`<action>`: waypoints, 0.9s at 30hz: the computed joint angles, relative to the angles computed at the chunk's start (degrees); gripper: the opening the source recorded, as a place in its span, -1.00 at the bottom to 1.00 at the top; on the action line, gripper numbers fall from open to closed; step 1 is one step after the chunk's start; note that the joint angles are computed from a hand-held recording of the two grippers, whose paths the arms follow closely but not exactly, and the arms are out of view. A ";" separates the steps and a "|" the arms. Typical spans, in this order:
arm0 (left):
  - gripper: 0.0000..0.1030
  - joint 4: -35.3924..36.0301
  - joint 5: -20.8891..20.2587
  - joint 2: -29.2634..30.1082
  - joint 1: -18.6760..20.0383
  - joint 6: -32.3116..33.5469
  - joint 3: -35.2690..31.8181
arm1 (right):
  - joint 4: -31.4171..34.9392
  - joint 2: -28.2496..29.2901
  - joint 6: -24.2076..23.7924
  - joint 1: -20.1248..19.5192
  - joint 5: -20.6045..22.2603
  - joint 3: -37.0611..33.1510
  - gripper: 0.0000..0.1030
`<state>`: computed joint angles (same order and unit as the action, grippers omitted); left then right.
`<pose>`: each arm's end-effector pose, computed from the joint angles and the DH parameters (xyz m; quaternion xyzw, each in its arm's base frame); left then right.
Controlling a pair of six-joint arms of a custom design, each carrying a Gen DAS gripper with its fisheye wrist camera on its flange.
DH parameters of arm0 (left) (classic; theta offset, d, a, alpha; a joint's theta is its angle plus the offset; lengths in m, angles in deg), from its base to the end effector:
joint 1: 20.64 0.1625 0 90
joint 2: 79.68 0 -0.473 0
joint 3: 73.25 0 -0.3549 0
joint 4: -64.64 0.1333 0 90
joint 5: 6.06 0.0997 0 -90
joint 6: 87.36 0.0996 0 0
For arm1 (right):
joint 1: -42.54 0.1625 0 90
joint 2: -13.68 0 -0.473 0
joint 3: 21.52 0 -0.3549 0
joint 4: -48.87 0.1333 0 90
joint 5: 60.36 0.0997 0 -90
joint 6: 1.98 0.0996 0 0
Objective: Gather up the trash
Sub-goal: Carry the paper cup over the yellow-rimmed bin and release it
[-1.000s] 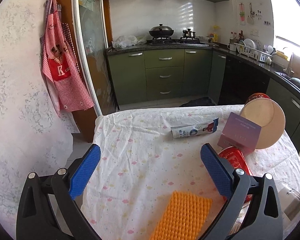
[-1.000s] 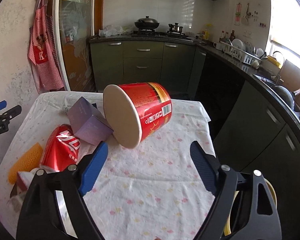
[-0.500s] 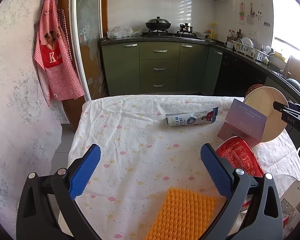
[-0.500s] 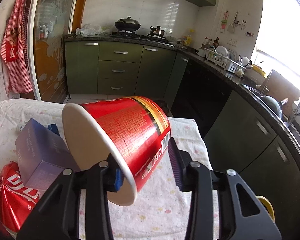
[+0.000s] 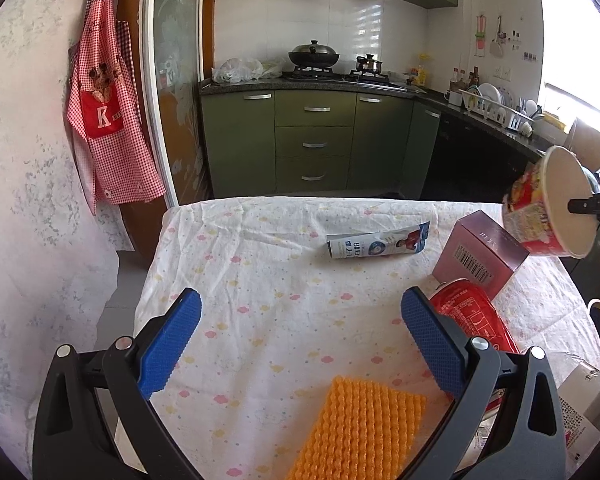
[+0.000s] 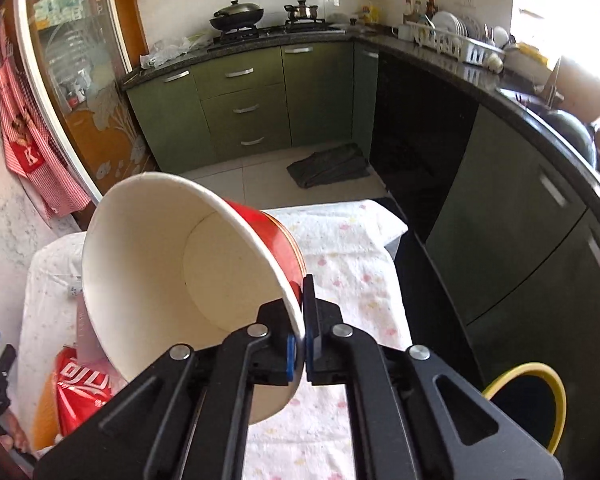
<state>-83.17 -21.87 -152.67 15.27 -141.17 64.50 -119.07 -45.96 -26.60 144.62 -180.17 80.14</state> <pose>-0.1778 -0.4116 0.2548 0.0385 0.7961 -0.4583 0.3934 0.2146 -0.6026 0.3216 0.2141 -0.8975 0.2695 0.2758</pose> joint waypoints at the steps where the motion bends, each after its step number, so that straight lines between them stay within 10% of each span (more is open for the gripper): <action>1: 0.92 -0.40 -0.09 0.02 -0.07 0.16 0.08 | 4.07 -2.11 2.25 -0.72 0.99 -0.49 -0.94; 12: 0.92 -1.87 -0.02 1.50 -1.04 1.24 0.26 | 25.52 -21.62 14.62 -14.99 -2.72 -0.05 -0.94; 27: 0.92 -3.89 -1.03 2.65 -0.47 3.79 -0.07 | 26.63 -16.93 15.76 -28.36 -3.86 -0.19 -0.60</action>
<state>-87.07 -22.90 -150.01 14.81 -137.38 64.43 -92.43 -62.89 -10.85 116.26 -184.03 79.95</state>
